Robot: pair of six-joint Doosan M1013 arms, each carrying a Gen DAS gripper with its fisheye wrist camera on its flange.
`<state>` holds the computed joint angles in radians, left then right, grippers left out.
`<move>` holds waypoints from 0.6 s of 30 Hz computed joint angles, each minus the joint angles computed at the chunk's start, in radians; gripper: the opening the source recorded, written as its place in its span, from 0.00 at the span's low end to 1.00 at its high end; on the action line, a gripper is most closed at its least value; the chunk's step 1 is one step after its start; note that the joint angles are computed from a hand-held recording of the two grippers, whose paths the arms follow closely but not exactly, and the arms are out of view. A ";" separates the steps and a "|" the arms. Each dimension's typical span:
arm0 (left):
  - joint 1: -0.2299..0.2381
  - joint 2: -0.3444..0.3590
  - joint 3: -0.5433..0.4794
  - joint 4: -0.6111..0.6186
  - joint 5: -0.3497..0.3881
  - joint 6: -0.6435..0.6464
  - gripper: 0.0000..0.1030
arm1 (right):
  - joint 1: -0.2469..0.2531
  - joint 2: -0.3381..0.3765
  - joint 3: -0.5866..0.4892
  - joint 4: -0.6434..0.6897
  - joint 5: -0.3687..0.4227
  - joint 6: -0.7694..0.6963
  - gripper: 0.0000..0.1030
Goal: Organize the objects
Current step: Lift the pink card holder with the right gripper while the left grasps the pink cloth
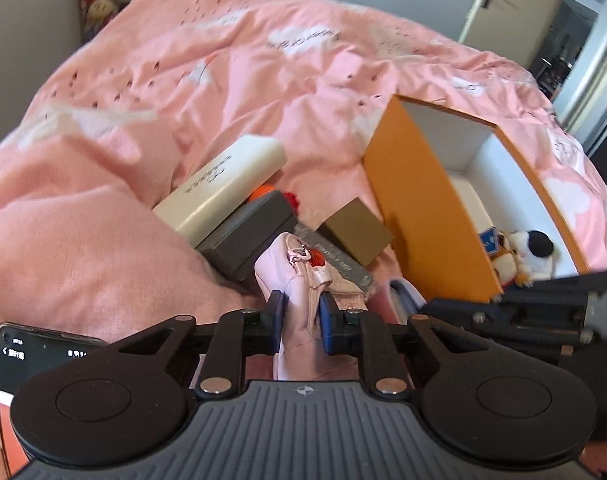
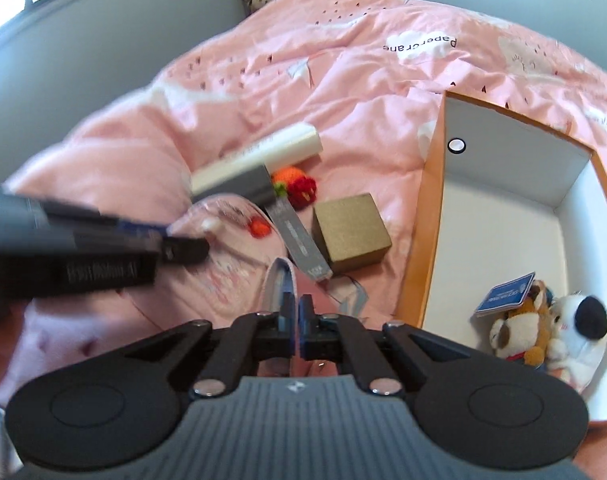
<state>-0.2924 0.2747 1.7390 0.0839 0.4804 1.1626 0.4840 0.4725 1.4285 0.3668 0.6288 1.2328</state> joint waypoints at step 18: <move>-0.034 0.010 0.024 0.076 -0.021 -0.014 0.19 | -0.018 0.033 -0.011 0.054 -0.004 0.160 0.05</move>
